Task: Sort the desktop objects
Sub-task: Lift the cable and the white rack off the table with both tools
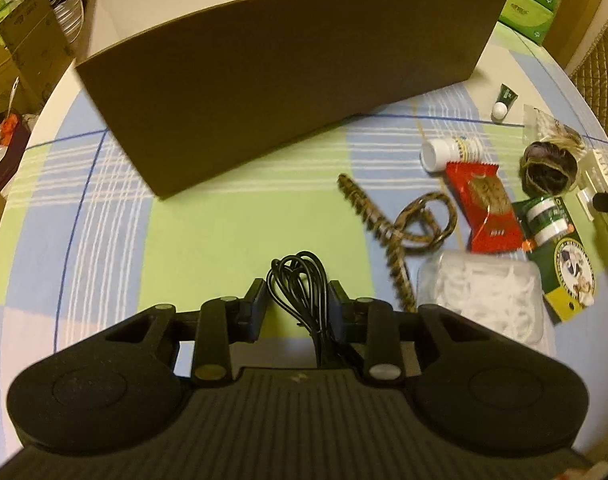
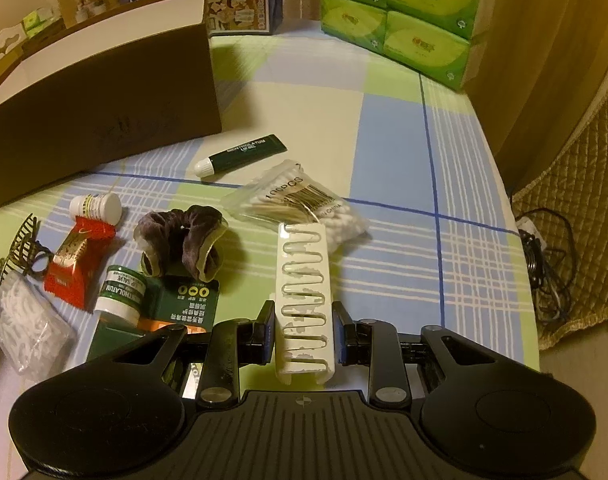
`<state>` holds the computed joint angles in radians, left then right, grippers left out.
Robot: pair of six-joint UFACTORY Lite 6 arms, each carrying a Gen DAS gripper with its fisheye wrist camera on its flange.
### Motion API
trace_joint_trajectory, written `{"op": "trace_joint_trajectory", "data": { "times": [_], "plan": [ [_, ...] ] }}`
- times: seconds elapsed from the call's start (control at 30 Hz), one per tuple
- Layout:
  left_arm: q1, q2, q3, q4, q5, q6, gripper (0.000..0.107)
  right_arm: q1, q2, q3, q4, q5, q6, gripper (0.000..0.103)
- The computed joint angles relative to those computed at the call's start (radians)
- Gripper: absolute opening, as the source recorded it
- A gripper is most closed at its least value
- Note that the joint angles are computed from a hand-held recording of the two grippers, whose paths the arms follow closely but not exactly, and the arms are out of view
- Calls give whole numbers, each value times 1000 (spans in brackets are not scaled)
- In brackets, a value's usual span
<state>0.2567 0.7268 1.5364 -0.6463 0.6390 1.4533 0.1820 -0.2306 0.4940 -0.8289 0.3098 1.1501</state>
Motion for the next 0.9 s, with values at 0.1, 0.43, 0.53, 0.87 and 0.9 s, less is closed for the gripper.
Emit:
{"op": "trace_joint_trajectory", "data": {
  "times": [0.1,0.43,0.53,0.87,0.9],
  "plan": [
    [5,-10,-1,13,0,-37,28,-12,27,11,-33,-20,19,26],
    [-27,-47,-71,-50,-50,-17,25,-7,64,26,-143,-24,89,25],
    [-6,-57,-79,-70,-14,6,23,-14,4,-7,-69,-33,16,25],
    [42,-132,-136,-104,28,53,15,-14,-115,-39,93,-11,-166,25],
    [39,-128,-138,-88,21,34,15,-15,-119,-40,102,-11,-175,25]
  ]
}}
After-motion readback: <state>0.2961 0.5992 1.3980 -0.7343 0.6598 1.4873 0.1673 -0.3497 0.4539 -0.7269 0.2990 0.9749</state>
